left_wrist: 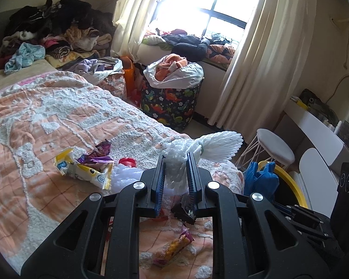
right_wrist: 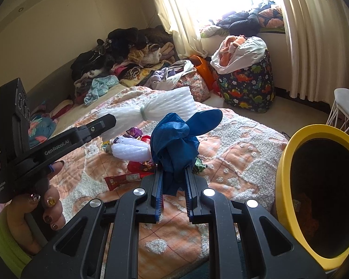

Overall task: Collect trash
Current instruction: 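Carry the blue cloth with the right tool over the bin while the left tool carries the foam sleeve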

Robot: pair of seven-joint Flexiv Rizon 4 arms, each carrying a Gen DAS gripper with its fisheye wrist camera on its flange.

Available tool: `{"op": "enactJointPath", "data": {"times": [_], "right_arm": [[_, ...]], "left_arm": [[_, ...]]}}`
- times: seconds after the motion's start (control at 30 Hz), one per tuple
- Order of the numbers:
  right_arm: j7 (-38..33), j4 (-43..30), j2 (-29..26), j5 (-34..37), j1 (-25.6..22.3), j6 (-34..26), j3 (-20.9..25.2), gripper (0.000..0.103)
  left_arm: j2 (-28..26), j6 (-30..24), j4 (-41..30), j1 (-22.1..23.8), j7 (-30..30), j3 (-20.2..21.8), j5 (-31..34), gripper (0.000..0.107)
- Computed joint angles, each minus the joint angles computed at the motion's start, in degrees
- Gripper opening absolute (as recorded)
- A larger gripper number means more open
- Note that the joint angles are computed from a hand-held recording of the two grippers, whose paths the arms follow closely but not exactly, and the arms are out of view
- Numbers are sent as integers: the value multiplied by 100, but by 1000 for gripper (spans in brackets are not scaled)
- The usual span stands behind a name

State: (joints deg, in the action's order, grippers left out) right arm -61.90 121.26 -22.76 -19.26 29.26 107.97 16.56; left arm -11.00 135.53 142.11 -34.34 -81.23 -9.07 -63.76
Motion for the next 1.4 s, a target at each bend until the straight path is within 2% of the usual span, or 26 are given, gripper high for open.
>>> {"op": "enactJointPath", "data": {"times": [0.17,0.43,0.87,1.13,1.4], "right_arm": [[26,36,53,53,-65,64,-26,16],[-35,147,194,360,149,174,-330,16],[-117,250,312,749,181,315,-543,16],[-17,238,307,709,-164,374,-426,15],[17,258,317,840,-193,445,-549,15]], "left_arm": [[-56,11,-109,-66,185,-43,-120,13],[-168,-18,-304,-169,461,-97,-271,13],[-356,-65,-601,-313,863,-159,-448,13],[-479,-112,-795,-381,1134,-195,-590,13],[-613,-180,-1035,-443,1473,-239,-744,13]]}}
